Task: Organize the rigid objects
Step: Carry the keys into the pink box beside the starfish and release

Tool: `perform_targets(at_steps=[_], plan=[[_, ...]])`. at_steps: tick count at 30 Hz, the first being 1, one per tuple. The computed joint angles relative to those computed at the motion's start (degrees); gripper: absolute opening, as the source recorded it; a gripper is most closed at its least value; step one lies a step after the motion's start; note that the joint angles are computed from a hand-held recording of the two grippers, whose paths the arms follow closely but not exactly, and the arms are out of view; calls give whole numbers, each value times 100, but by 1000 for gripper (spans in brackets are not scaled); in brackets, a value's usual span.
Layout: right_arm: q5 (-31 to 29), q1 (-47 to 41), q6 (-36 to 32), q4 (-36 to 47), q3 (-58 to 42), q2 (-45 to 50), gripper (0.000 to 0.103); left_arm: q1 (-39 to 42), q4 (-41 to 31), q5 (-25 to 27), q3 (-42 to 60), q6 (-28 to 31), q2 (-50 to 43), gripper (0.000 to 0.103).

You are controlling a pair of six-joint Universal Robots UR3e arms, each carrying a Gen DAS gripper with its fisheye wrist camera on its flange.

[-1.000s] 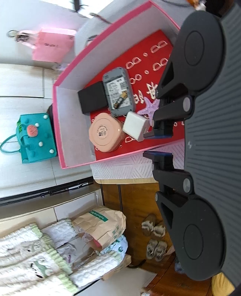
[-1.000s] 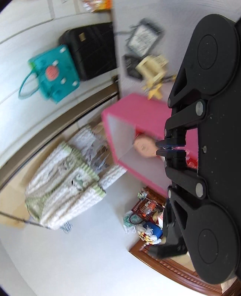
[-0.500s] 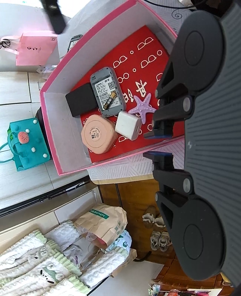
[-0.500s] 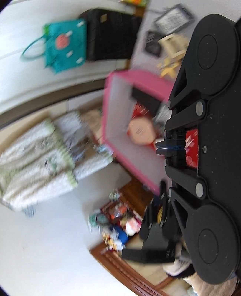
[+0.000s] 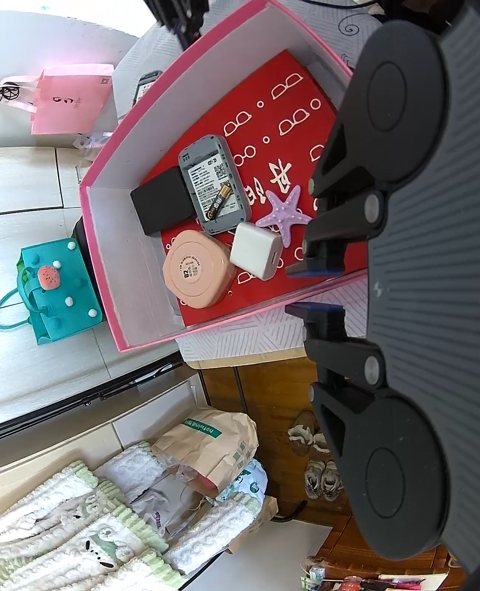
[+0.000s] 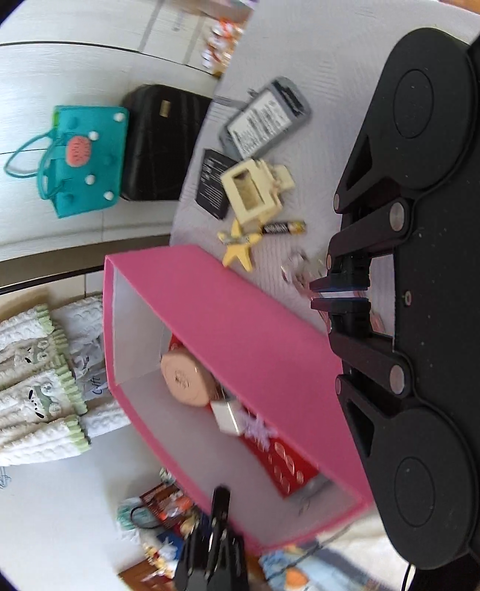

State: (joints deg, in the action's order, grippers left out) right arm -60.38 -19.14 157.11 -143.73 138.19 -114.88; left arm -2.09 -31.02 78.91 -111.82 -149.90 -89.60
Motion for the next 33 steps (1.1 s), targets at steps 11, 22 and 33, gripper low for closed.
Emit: perform_targets(at_steps=[11,22,33], plan=[[-788,782,-154,-2879,-166,2383,20,18,-55,-41,21,5,13,11],[-578,619,161,-2921,118,1021,5,36,-59,-54,11,26,15,11],[-643,1081,366,-2316,-1027,363,4,75,-95,-116,19,26,22,11]])
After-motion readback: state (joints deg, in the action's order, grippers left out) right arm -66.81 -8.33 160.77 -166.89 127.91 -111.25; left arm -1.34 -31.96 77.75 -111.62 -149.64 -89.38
